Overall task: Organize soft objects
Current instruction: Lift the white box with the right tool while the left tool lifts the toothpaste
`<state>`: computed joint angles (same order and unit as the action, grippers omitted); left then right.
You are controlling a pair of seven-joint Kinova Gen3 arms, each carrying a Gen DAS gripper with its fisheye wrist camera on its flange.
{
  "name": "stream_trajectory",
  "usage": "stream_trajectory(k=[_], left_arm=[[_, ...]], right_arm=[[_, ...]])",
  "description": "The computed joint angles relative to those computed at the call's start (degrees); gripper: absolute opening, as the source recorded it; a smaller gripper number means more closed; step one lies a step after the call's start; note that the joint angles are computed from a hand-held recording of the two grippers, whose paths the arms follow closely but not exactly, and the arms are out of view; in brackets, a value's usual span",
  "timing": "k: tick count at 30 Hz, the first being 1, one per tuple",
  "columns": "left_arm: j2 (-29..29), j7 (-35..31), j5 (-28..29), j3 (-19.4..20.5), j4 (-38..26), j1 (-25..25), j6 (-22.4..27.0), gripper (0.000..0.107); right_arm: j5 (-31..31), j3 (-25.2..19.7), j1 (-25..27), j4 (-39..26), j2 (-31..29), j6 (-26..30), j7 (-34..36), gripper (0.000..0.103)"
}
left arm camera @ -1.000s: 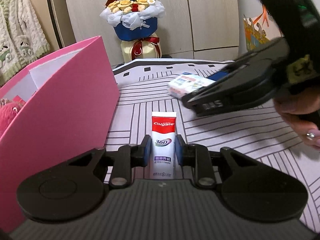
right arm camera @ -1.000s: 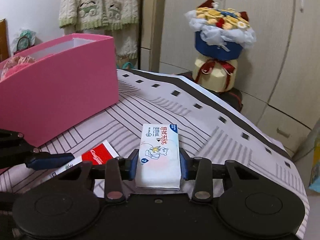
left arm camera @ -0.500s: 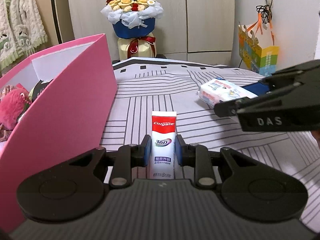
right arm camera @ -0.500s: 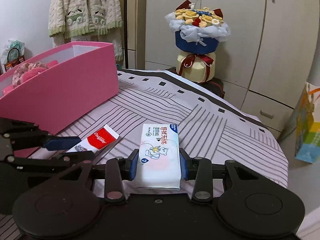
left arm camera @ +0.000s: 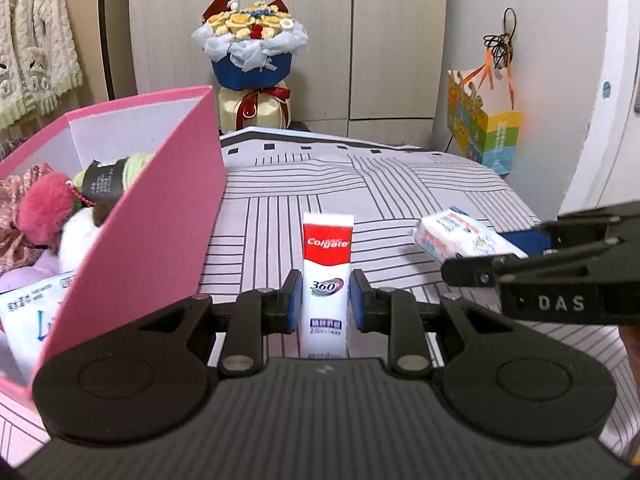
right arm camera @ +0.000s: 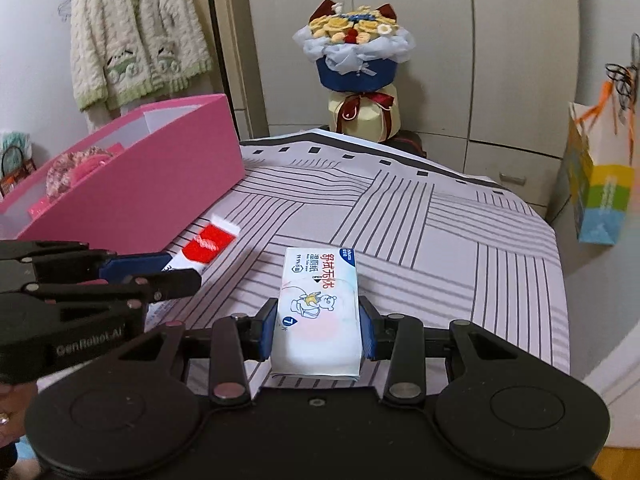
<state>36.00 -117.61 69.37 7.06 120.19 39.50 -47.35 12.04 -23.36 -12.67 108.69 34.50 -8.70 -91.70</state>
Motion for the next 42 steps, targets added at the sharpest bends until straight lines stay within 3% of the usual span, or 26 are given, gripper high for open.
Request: stream_trajectory(k=[11,15,19,21,23,29,38,42], left_arm=[[-1.9,10.5,-7.4,-0.3,5.5,1.4,-0.9,0.024],[-2.2,12.9,-8.6,-0.6,7.3,3.0,-3.0,0.023],[-2.8,16.3,-10.5,-0.4,10.0,4.6,-6.6,0.023],[-3.3,18.1,-11.5,-0.2,11.3,4.9,-7.9,0.021],[-3.9,19.2,-12.4,-0.1,12.4,5.1,-8.5,0.011],[-4.9,23.2,-16.4,-0.1,15.2,4.4,-9.3,0.009],[-3.6,23.1,-19.5,-0.7,15.9,4.5,-11.0,0.009],[-3.2,22.7,-19.6,-1.0,15.8,4.6,-11.3,0.009]], right_arm=[[-7.8,10.5,-11.0,12.6,-6.1,-12.8,-2.6,0.045],[-9.1,11.1,-12.4,15.5,-7.2,-16.0,-3.7,0.045],[-14.0,14.4,-17.2,18.1,-8.4,-18.8,-1.4,0.045],[-15.0,14.4,-18.0,18.8,-8.7,-19.6,-1.0,0.045],[-14.9,13.8,-18.0,19.5,-9.0,-20.3,-1.0,0.045],[-15.6,13.3,-19.4,20.8,-9.1,-21.8,-0.7,0.045],[-14.1,12.7,-18.7,21.3,-8.5,-23.3,-1.1,0.045],[-14.6,14.4,-19.9,19.8,-7.6,-23.0,1.9,0.045]])
